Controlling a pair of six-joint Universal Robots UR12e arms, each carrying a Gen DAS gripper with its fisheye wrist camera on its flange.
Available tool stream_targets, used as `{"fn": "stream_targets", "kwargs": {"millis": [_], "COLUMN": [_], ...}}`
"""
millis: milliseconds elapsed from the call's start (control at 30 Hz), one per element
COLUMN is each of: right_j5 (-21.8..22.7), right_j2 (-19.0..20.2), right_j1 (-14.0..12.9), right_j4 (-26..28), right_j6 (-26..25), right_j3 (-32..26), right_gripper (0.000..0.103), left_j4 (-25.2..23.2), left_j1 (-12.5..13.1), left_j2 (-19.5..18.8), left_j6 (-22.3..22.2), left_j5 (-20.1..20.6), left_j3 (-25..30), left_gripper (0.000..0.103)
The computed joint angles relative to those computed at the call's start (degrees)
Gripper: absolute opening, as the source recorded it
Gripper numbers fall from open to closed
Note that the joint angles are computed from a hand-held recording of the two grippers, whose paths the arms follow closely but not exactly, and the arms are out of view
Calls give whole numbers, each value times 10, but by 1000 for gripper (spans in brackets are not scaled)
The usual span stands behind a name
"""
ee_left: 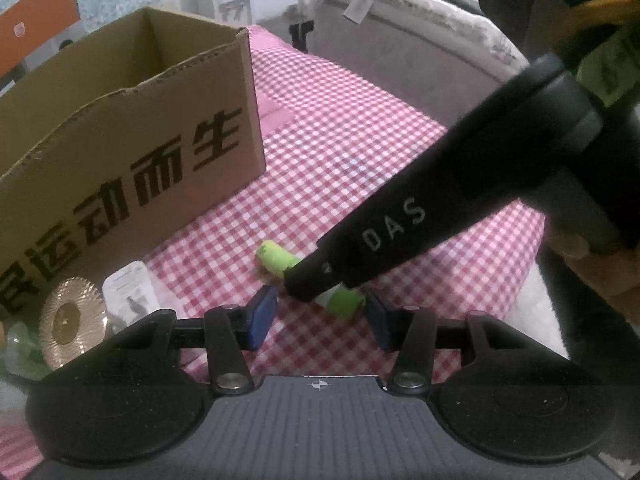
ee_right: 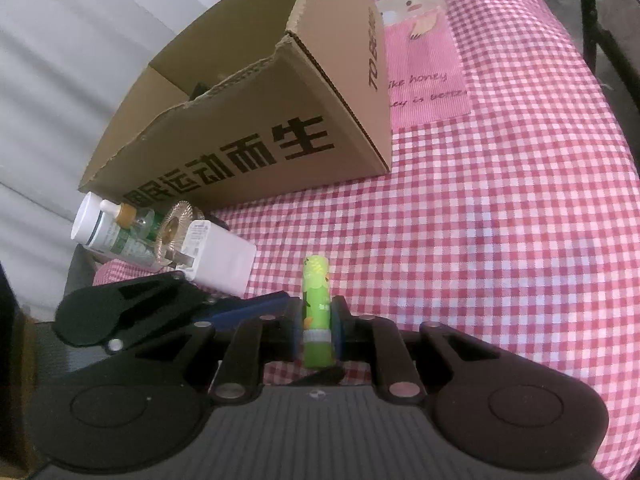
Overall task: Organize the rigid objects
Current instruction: 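Grasp the green glue stick upright with the right tool, then carry the green glue stick into the box with the right tool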
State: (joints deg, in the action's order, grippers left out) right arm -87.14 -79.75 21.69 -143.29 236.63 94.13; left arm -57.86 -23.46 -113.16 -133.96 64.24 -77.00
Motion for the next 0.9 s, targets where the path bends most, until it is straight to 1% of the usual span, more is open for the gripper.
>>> {"fn": "stream_targets", "kwargs": {"millis": [67,100,167,267,400,533,633,733,833,900], "right_j5": [1,7,11,7,-15,-46,-71,-88,-96,-94], "right_j2": [6,3,6,7,2,0,4,13,29,44], "right_j1": [-1,-4,-6,-2,10,26,35,39,39,37], "right_j4": [-2,-12,-28,-34,-32,-16,-8,-8,-8,-7], "right_j6": [-2,-3,-1,12,21,19,1,-28,-71,-103], "right_j3": [-6,0,3,2,-2,-25,-50,-79,-117,-146], "right_gripper": [16,16,17,17,17,17,17,17,17,17], "left_j4": [11,14,8,5,22,46,75,119,169,194], "left_j1": [0,0,3,9,17,30,42,54,67,72], "left_j2": [0,0,0,6,17,29,36,40,40,36], "left_j6": [-4,-3,-2,3,4,-6,-23,-50,-88,-111], "left_j5": [-5,-6,-16,-34,-55,-87,-112,-130,-142,-140], "left_j3": [-3,-4,-3,-6,-16,-21,-23,-24,-22,-13], "left_gripper": [50,50,50,50,50,50,50,50,50,50]}}
